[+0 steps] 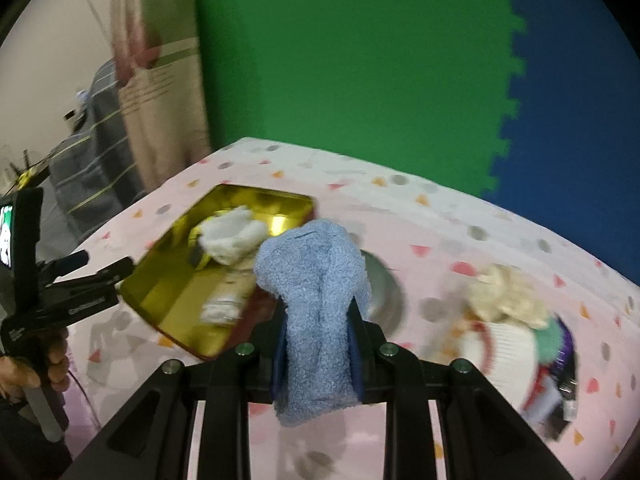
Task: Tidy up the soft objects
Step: 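Carry the blue towel toward the gold tin with the right tool, then lower the blue towel into the gold tin and open the right tool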
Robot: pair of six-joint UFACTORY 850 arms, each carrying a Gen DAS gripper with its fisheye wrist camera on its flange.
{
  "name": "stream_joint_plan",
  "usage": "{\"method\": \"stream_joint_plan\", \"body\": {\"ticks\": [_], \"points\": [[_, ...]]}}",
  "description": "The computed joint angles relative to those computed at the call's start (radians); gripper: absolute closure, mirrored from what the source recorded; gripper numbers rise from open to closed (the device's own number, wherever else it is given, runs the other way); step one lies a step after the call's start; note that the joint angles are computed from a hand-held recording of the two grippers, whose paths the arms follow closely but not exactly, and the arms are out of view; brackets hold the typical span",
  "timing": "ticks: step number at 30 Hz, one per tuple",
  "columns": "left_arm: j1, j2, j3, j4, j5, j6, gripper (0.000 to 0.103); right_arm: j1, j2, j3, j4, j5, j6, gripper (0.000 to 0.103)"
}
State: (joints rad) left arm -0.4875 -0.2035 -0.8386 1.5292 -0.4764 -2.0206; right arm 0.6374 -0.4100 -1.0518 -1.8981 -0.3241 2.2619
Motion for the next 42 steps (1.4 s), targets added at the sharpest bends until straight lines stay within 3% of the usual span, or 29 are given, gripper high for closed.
{"method": "stream_joint_plan", "body": {"ticks": [7,26,32,34,37,42], "points": [[0.036,0.004,0.008,-0.022,-0.006,-0.009,0.019,0.027,-0.109,-0.139,0.061,0.067,-0.101,0.078],[0.079,0.017,0.023,-0.016,0.012,-0.062,0.018,0.04,-0.345,-0.429,0.739,0.137,-0.825,0.075],[0.079,0.015,0.018,-0.027,0.017,-0.044,0.018,0.044,-0.354,-0.436,0.725,0.128,-0.815,0.068],[0.076,0.014,0.017,-0.026,0.016,-0.044,0.018,0.045,-0.352,-0.433,0.725,0.127,-0.814,0.06],[0.074,0.013,0.017,-0.02,0.017,-0.044,0.018,0.045,-0.339,-0.418,0.656,0.131,-0.738,0.053],[0.069,0.009,0.016,-0.011,0.019,-0.045,0.018,0.045,-0.296,-0.367,0.485,0.135,-0.565,0.051]]}}
